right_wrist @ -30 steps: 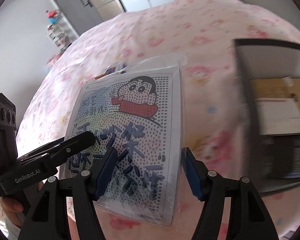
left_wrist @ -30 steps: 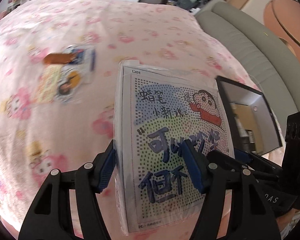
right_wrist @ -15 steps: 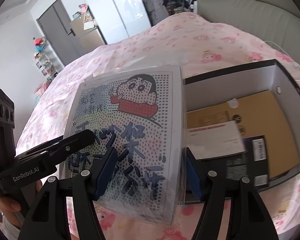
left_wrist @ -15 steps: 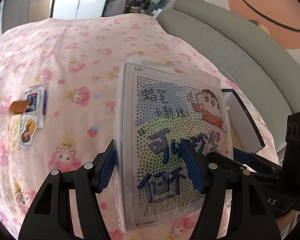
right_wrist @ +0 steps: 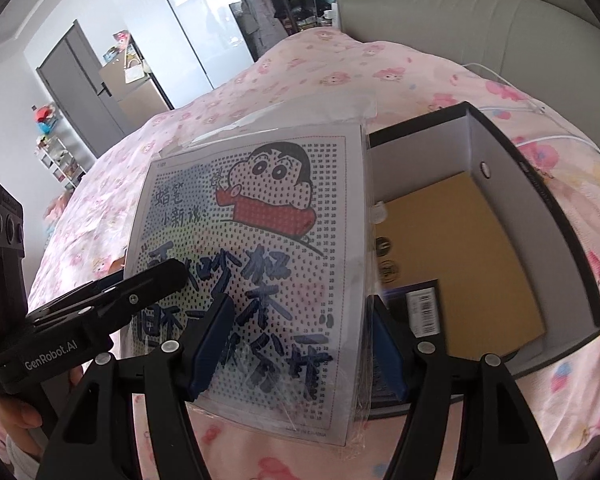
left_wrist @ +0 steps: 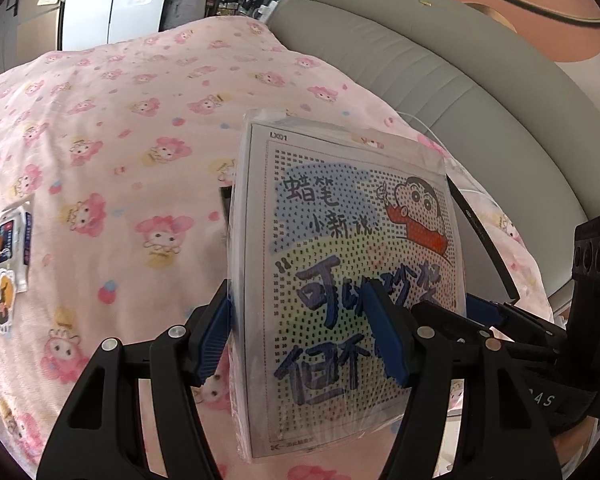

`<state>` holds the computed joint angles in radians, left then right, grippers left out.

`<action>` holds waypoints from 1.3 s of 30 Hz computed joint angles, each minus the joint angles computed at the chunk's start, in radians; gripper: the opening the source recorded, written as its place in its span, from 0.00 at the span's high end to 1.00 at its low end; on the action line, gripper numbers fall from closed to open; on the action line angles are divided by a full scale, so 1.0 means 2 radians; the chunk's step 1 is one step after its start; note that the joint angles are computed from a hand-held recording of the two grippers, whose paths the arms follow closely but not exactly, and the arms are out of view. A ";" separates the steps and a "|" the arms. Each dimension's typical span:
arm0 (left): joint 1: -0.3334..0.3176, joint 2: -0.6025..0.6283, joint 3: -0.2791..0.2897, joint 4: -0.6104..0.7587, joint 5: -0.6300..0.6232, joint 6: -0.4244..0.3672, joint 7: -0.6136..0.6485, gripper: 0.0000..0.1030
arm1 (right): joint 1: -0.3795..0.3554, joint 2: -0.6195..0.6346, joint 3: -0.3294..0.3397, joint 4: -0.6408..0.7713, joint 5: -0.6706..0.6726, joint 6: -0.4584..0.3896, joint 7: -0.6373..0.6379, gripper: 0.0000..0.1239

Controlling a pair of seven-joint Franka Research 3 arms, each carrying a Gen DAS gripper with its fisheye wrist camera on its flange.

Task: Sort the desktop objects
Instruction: 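Carry the held bead-art kit with the right gripper over the open box, then lower the bead-art kit into the box and open the right gripper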

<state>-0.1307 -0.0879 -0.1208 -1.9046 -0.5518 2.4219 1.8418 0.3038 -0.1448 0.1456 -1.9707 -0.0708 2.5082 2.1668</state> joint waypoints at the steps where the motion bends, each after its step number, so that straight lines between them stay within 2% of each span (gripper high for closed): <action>1: -0.001 0.005 -0.002 0.003 0.001 0.002 -0.004 0.36 | -0.001 0.000 -0.002 -0.001 0.002 0.000 -0.002 0.48; 16: -0.002 0.051 -0.025 0.020 0.003 0.002 -0.055 0.36 | -0.015 0.026 -0.021 0.007 0.030 -0.013 -0.038 0.48; 23: -0.006 0.056 -0.034 0.014 0.058 0.004 -0.079 0.37 | -0.014 0.059 -0.027 0.036 0.015 -0.043 -0.042 0.48; 30: -0.007 0.057 -0.035 0.020 0.087 -0.020 -0.106 0.36 | -0.012 0.059 -0.032 0.026 0.014 -0.039 -0.035 0.47; 35: -0.013 0.050 -0.037 0.009 0.115 -0.010 -0.111 0.34 | -0.013 0.055 -0.032 0.027 -0.017 -0.034 -0.013 0.48; 39: -0.016 0.050 -0.037 0.010 0.135 -0.007 -0.121 0.34 | -0.013 0.052 -0.031 0.026 -0.010 -0.033 -0.023 0.47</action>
